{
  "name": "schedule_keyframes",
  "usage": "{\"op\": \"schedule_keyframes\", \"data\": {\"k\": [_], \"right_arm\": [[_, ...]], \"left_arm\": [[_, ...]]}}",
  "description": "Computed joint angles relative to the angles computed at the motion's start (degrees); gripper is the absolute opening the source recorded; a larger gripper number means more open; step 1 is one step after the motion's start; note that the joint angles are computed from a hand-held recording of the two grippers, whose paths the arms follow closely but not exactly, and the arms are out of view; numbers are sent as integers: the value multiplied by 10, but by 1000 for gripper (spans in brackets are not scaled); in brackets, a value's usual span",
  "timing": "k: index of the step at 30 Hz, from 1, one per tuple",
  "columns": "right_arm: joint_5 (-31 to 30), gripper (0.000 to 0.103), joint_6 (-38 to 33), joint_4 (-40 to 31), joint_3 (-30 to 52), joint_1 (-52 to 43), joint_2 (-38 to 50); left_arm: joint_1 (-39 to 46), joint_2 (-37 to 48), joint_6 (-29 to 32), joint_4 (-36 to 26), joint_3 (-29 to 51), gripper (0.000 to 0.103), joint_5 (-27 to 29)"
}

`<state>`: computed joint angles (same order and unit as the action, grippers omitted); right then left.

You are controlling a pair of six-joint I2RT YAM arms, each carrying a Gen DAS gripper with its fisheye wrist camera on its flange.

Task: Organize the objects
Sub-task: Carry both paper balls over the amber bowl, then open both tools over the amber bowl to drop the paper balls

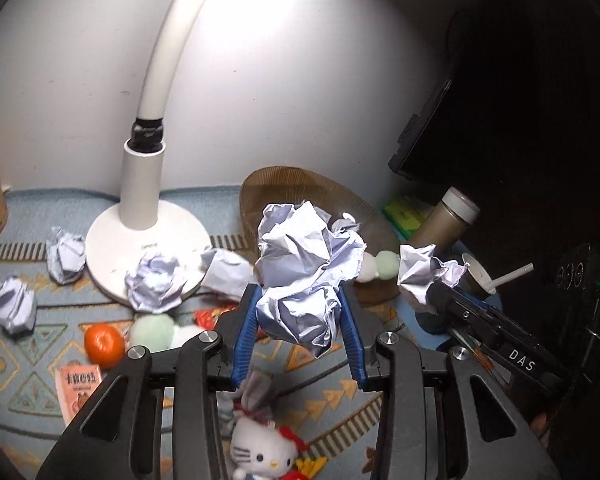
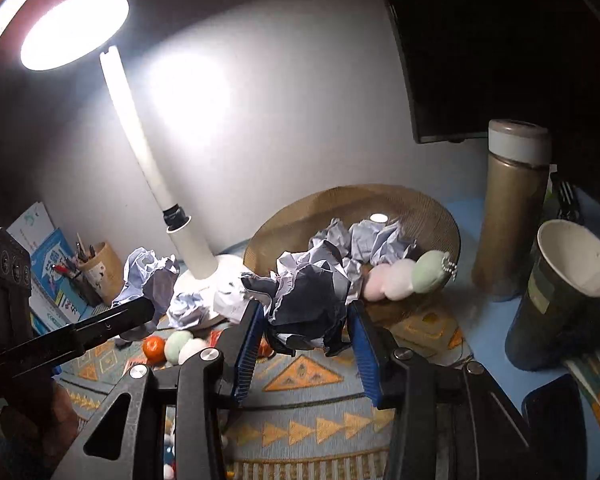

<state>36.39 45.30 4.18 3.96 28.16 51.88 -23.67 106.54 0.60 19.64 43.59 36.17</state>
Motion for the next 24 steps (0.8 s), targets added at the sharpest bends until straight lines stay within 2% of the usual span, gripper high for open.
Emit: {"op": "schedule_keyframes", "data": {"k": [3,6,7,8,10,12,13,16,19,21,22,24], "right_arm": [[-122,42,-76,129,7,-156,87],[-203,42,-116,211,32,-251,186],[-226,49,-128,224,47,-276,219],[-240,64,-135,228,59,-293,245],[-240,69,-141,220,68,-307,267],[-203,69,-144,209,51,-287,236],[-179,69,-142,194,41,-271,210],[-137,69,-119,136,16,-226,135],[-112,69,-79,79,-1,-164,75],[-77,69,-32,32,-7,-90,38],[-55,69,-3,22,-6,-45,41],[-13,69,59,16,-4,49,66]], "left_arm": [[-54,56,-18,-31,94,36,-40],[-93,124,-36,-47,180,36,-76],[-100,147,-34,-54,209,38,-74],[-107,168,-36,-64,235,44,-71],[-118,201,-43,-100,281,51,-91],[-116,220,-42,-147,312,52,-82],[-111,219,-43,-151,307,52,-74],[-92,171,-34,-111,234,52,-68],[-59,93,-15,-73,138,52,-58],[-25,29,3,-45,63,52,-50],[-5,6,13,-39,39,56,-42],[53,-56,31,-15,-33,79,-22]]}}
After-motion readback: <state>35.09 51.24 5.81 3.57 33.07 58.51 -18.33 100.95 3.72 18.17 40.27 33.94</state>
